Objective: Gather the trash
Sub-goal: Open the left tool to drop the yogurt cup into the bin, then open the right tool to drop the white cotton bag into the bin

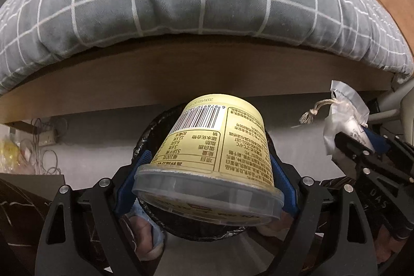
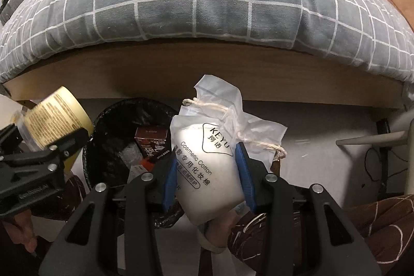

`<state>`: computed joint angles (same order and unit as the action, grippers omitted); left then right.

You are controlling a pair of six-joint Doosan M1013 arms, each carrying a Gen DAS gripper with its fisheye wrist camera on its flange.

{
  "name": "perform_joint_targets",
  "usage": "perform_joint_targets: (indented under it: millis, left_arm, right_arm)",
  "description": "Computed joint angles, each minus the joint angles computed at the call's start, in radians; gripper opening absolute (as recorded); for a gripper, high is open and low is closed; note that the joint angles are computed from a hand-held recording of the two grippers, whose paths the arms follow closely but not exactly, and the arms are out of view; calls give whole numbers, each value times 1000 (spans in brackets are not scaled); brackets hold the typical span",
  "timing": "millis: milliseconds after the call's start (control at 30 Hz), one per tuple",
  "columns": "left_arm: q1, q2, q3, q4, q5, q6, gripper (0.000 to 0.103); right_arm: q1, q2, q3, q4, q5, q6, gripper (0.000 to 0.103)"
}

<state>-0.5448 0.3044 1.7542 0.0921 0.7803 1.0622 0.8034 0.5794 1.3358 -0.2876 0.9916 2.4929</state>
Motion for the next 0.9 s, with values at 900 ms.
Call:
perform_joint_targets:
  millis: [900]
  left_arm:
    - [63,-108,53,83,33,-101,97]
  right_arm:
    - [45,78,-160,56,-8,-150,41]
